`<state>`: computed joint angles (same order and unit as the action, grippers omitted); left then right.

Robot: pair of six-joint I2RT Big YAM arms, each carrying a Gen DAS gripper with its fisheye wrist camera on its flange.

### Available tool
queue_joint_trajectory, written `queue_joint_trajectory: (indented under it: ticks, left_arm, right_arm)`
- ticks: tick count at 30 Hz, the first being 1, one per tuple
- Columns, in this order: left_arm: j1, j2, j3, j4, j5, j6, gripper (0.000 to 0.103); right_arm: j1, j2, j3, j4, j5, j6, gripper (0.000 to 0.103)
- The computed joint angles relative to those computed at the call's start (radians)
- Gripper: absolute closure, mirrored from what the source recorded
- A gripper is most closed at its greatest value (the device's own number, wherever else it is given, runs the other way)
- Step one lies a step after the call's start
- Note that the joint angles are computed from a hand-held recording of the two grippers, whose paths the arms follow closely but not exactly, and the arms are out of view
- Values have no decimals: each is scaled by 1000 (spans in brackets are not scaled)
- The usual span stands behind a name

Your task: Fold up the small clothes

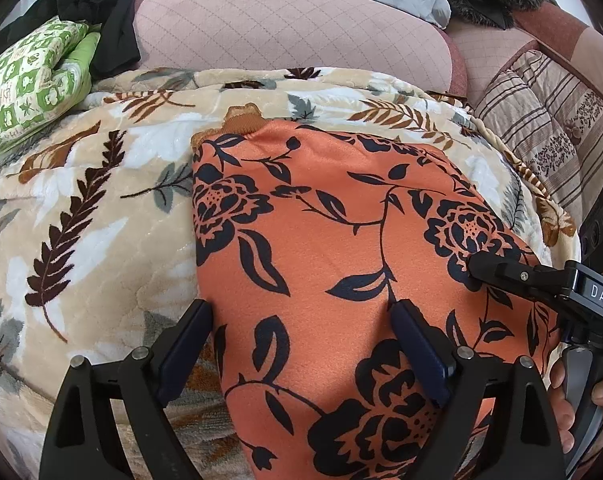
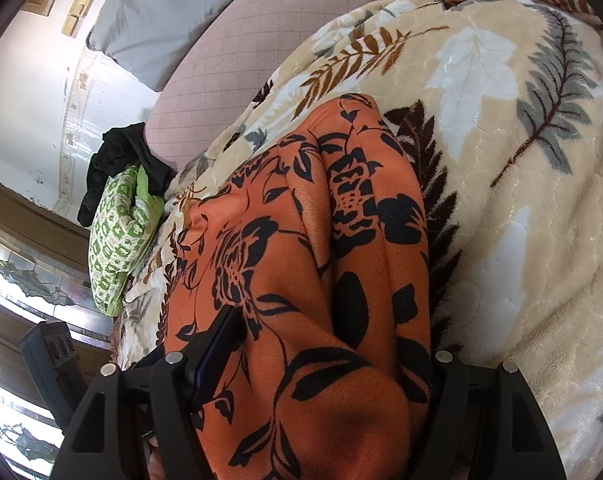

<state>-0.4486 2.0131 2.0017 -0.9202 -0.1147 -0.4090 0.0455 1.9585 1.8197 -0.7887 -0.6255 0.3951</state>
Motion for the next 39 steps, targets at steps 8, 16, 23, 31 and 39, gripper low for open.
queue_joint_trajectory:
  ticks: [8,16,23,31,39]
  left_arm:
    - [0,0,0,0,-1,0,11]
    - [0,0,1,0,-1,-1,11]
    - [0,0,0,0,-1,-1,11]
    - [-1,0,0,1,-4,-4,11]
    - [-1,-1,-1,1,-4,-4,11]
  right_arm:
    - [-1,1,1,-2,-1,1,29]
    - [-1,2,3,-4,-1,-1,29]
    - [-1,2,2,-2,0,2,29]
    - [1,-6,-12,9,8,14,29]
    - [2,-6,-10,7,9,16,29]
